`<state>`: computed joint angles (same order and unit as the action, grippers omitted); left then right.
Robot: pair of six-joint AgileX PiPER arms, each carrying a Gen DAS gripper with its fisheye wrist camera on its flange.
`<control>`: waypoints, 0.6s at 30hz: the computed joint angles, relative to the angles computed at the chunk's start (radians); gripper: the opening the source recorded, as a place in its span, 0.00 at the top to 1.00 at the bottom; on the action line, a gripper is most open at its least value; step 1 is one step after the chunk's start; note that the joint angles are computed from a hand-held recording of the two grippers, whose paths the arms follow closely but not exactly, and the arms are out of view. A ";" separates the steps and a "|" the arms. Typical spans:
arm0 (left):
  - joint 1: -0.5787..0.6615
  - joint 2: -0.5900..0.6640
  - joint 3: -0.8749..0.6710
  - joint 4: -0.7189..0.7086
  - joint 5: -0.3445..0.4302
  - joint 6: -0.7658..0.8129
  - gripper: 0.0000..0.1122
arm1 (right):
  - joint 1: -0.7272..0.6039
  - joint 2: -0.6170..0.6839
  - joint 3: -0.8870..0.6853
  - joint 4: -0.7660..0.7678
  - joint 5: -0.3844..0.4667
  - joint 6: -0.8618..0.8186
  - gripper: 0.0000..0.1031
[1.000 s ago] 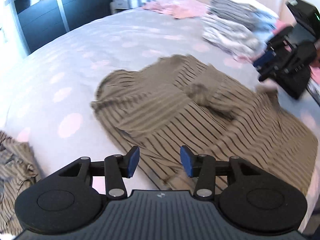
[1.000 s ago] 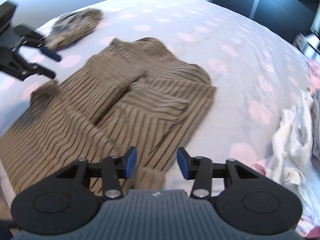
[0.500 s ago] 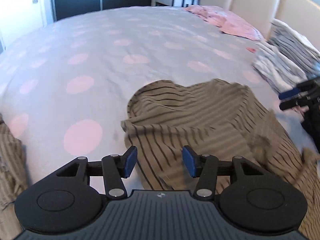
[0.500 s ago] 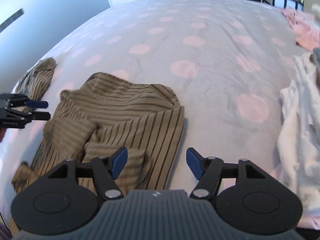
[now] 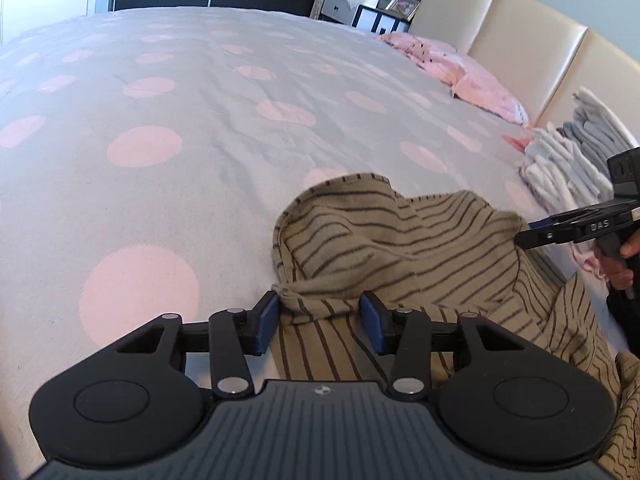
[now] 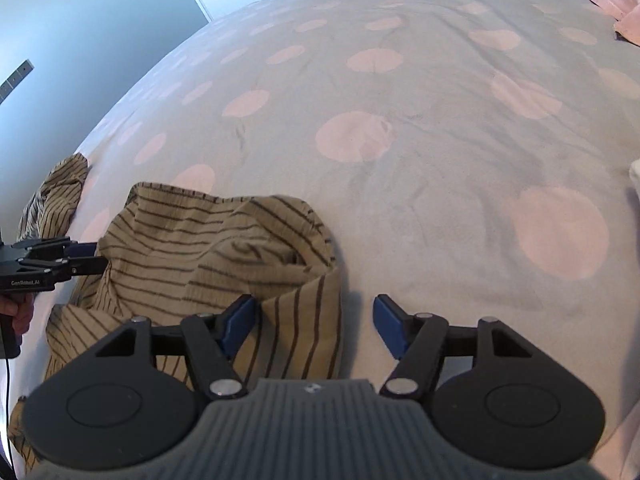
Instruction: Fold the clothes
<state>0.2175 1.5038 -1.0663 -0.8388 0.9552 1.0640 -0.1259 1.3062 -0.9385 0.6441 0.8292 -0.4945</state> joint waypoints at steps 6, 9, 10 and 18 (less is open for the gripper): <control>-0.017 0.009 -0.013 -0.012 0.021 0.000 0.88 | 0.059 0.015 -0.005 0.009 -0.040 -0.026 0.86; -0.020 -0.012 -0.023 -0.015 0.039 0.001 0.92 | 0.078 -0.016 -0.014 -0.007 -0.046 -0.024 0.91; -0.014 -0.024 -0.029 -0.019 0.052 0.004 0.93 | 0.073 -0.029 -0.018 -0.002 -0.039 -0.029 0.91; 0.100 -0.165 -0.083 -0.087 0.246 0.024 0.93 | -0.011 -0.193 -0.098 0.067 0.142 -0.083 0.92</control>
<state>0.3172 1.3384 -1.1495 -0.9256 1.2008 1.0880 -0.1370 1.1135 -1.0364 0.7112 0.9712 -0.5777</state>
